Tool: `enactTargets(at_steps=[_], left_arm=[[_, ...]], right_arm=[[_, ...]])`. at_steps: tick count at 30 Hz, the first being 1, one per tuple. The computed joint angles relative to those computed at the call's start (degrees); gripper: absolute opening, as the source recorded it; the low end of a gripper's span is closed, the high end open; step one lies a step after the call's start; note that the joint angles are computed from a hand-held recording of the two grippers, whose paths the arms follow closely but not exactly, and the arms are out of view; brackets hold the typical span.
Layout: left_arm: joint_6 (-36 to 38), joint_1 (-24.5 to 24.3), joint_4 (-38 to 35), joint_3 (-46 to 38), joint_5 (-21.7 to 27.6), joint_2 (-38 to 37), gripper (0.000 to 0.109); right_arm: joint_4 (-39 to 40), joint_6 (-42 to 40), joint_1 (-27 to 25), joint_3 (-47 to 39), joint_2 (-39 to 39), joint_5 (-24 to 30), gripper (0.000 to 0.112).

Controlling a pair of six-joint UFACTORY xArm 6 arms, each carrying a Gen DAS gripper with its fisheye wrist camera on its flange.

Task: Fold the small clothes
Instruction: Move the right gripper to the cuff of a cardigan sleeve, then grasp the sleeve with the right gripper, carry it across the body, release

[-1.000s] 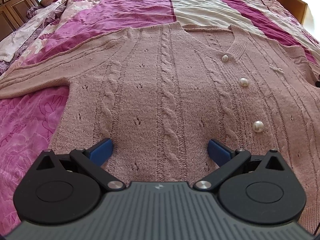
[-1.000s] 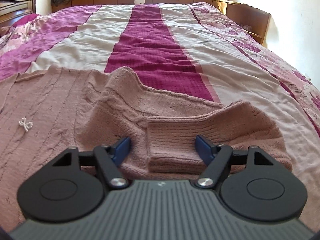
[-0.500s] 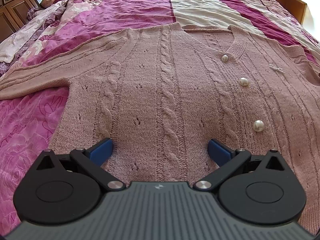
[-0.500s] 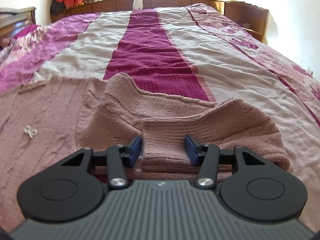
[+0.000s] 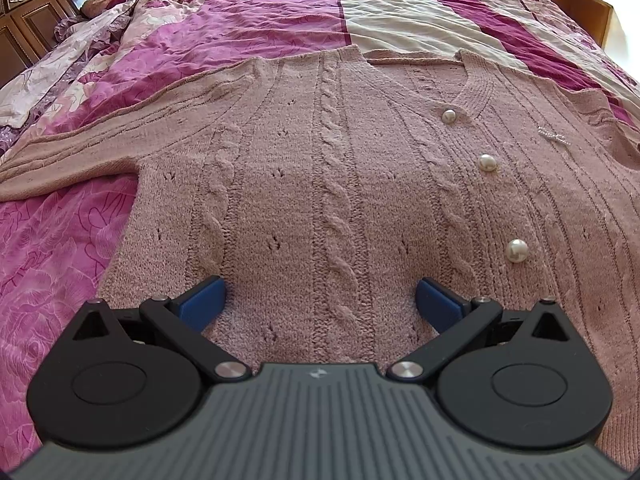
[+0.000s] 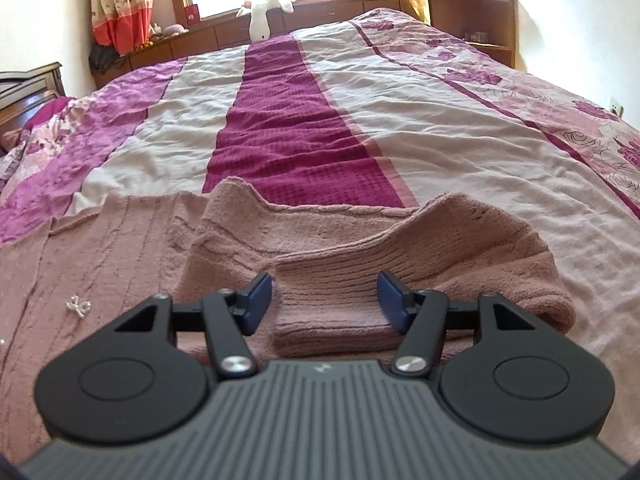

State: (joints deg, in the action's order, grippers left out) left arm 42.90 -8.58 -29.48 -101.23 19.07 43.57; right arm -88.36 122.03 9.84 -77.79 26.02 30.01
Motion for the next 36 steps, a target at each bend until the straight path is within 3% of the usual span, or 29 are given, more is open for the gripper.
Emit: enactTargets(at_steps=[2,9,13,18,23,24,28,36], left_arm=[[0.0,0.0,0.1,0.0,0.0,0.0,0.103],[0.1,-0.1,0.1,0.2,-0.4,-0.1,0.103],[0.4,-0.1,-0.1,0.4,-0.6,-0.2,0.103],[0.5,-0.2,-0.2,0.4,-0.9,-0.2,0.103],[1.0,-0.3,-0.6,0.5,-1.1,-0.2,0.103],[1.0,-0.3,-0.6,0.5,-1.1,-0.2,0.103],[0.9,-0.3,-0.5,0.4,-1.1,-0.1,0.103],[1.2,-0.3,-0.9,0.4,-1.1,-0.1,0.103]], right_arm=[[-2.8,3.3,0.6,0.5,-0.4,1.5,0.08],[-6.9,6.3,0.6,1.0,-0.7,2.6,0.081],[-5.3,6.2,0.1,0.5,0.3,2.3,0.079],[-1.9,0.6,1.0,-0.6,2.0,4.9,0.067],[-3.3,1.9,1.2,-0.3,1.8,4.8,0.027],[-3.5,2.6,1.1,0.0,1.6,4.9,0.024],[-4.4,5.8,0.6,1.0,0.8,4.4,0.017],[-3.7,5.9,1.1,0.9,-0.7,4.3,0.014]])
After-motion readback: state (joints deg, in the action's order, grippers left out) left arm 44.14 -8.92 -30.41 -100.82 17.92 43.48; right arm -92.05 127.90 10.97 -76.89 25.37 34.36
